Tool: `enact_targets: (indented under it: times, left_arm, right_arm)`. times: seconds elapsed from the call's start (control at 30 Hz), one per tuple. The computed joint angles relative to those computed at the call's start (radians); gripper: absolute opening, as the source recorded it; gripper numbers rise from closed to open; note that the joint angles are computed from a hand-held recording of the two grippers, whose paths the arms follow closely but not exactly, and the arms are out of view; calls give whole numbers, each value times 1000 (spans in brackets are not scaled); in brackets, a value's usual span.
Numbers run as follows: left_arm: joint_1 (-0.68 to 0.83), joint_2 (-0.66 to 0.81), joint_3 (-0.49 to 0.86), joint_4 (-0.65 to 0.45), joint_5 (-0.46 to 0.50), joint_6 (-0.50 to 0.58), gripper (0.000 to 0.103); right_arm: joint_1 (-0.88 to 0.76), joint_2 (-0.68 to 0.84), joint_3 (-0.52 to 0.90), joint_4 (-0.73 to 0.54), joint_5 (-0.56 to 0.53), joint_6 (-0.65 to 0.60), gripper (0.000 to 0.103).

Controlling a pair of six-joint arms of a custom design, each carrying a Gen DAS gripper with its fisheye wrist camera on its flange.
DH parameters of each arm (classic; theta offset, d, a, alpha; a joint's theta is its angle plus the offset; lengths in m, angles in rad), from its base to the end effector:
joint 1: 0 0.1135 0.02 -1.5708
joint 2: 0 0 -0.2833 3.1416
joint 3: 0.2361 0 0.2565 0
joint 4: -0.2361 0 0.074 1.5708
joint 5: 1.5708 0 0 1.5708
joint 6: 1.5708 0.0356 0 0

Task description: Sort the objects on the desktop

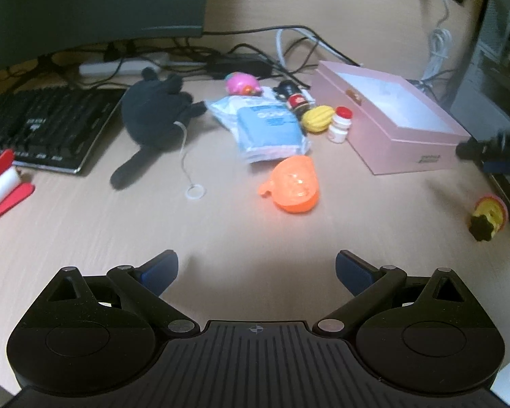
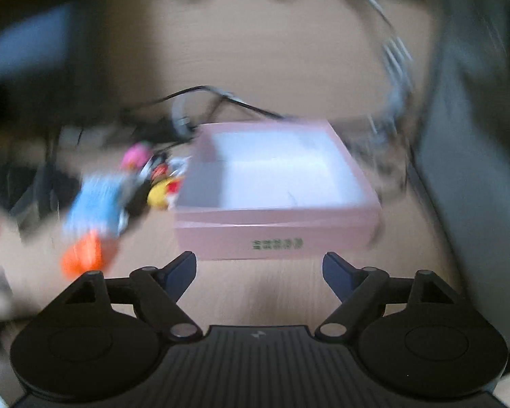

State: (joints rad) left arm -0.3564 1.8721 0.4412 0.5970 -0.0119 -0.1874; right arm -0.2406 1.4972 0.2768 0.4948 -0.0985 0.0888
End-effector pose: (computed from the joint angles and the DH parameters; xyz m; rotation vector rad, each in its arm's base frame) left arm 0.2550 -0.0945 0.0643 0.1986 2.4101 -0.2369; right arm 0.2174 -0.0497 0.1098 0.3257 2.2691 0.0345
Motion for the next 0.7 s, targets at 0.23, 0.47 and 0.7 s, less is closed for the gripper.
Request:
enact_targets:
  times: [0.23,0.47,0.7]
  left_arm:
    - [-9,-41,-18,-23,-45,-32,102]
    - [2,-77,-31,-57,-77,-50,101]
    - [-53,-44,28,-66,-39,-4,101]
  right_arm:
    - [-70,261,242,-70,-301,181,84]
    - [97,370,345,-38,-243,178,88]
    - [-26,95,158,-41,-214,78,88]
